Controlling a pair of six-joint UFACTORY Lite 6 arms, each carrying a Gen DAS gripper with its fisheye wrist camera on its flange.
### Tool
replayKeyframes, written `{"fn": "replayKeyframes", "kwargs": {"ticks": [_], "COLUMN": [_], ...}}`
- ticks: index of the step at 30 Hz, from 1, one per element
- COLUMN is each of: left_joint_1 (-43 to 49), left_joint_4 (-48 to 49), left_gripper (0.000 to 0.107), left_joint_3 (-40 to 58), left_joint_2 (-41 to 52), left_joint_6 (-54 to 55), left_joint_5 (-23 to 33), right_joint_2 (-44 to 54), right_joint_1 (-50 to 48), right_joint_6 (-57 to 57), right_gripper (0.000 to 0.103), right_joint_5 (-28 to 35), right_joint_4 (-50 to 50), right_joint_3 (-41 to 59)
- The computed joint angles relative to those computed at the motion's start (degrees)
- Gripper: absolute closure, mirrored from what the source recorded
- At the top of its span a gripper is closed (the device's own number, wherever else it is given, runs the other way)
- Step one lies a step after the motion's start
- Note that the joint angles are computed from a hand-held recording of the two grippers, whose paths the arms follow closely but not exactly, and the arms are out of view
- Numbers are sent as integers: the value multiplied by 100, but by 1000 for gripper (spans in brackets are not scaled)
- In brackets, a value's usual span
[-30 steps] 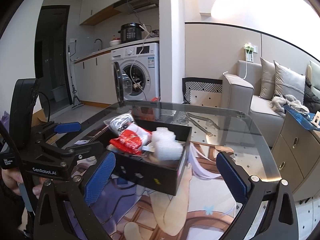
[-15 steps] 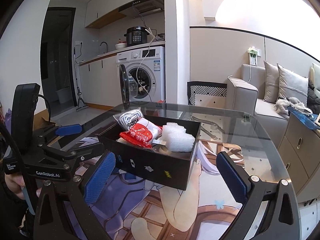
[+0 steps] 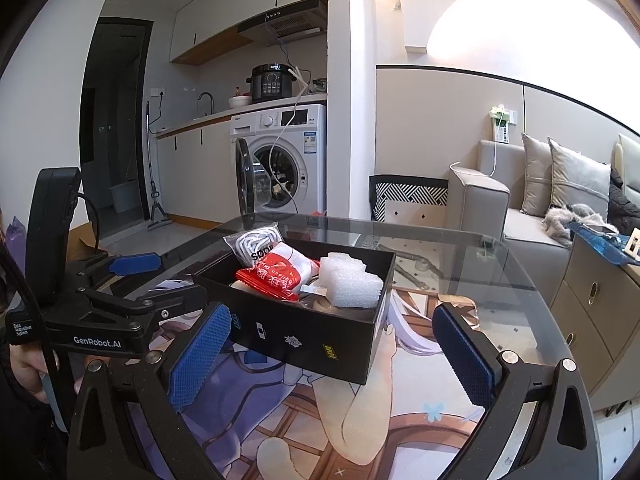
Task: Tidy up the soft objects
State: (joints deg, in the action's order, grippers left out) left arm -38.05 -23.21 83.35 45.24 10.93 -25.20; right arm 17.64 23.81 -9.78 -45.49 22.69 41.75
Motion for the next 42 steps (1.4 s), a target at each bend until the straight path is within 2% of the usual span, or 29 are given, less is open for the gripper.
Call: {"fn": "replayKeyframes", "kwargs": {"ticks": [16, 42], "left_joint_1": [-25, -62], "left_joint_4": [168, 131], "left_gripper": [4, 4], "left_joint_3": [-246, -267], "left_joint_2": [-117, -148], "left_joint_6": [-146, -137], "left_joint_5": [-238, -246], "right_joint_2": [-33, -22], "right_joint_1": [11, 33], "right_joint_6": [54, 59], "right_gripper": [0, 0], "right_joint_5": [-161, -201], "right_joint_4": [28, 43], "right_joint_3": [-118, -137]}}
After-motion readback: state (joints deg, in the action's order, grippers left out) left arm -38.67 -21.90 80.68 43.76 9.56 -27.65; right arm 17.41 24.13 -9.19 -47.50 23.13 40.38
